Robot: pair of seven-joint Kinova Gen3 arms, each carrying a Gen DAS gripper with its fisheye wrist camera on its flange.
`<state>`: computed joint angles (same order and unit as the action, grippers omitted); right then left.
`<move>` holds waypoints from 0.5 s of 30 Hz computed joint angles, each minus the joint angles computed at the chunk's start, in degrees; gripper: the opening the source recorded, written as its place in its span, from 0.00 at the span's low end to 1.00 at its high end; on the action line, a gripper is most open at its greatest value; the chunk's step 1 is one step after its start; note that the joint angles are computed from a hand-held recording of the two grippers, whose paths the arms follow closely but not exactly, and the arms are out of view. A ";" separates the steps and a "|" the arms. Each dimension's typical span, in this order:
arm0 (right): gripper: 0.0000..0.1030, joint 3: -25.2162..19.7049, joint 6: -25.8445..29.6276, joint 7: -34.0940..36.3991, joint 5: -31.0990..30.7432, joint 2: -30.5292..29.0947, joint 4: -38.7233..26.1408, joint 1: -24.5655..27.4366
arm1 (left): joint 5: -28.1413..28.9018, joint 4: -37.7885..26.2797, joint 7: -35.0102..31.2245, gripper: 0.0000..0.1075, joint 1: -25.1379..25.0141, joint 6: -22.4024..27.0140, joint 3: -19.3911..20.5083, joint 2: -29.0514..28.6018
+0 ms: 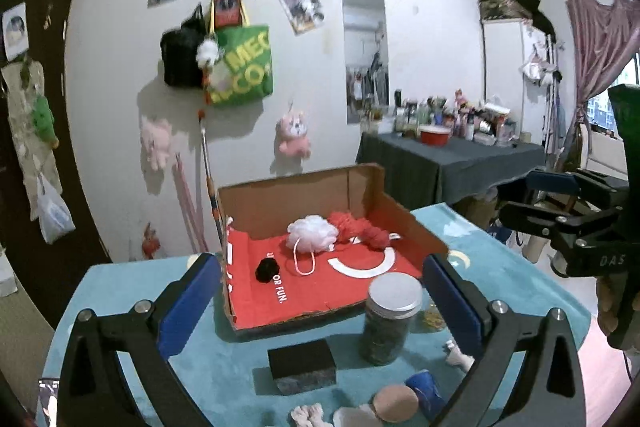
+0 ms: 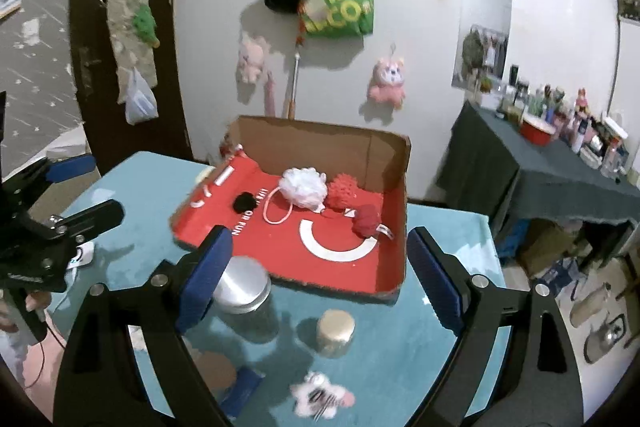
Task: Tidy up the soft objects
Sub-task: 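Move both open tools back over the soft items on the table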
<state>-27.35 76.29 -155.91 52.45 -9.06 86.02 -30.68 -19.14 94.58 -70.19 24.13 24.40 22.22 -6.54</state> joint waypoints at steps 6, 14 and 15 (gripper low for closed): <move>0.93 -7.61 7.02 -11.86 7.60 -0.88 5.14 -4.46 | -4.96 10.99 7.37 0.96 -8.53 -9.13 8.63 -7.93; 0.94 -17.54 22.74 -27.20 15.86 4.18 11.67 -10.67 | 1.78 19.51 10.40 0.96 -19.26 -15.31 16.56 -15.81; 0.94 -17.81 23.92 -28.74 15.99 4.65 12.33 -11.82 | 2.63 20.59 10.71 0.96 -21.53 -16.20 18.27 -17.13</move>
<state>-45.17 100.22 -184.65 68.44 -4.41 98.35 -42.50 -16.52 115.17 -59.48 2.60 8.20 40.49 -23.67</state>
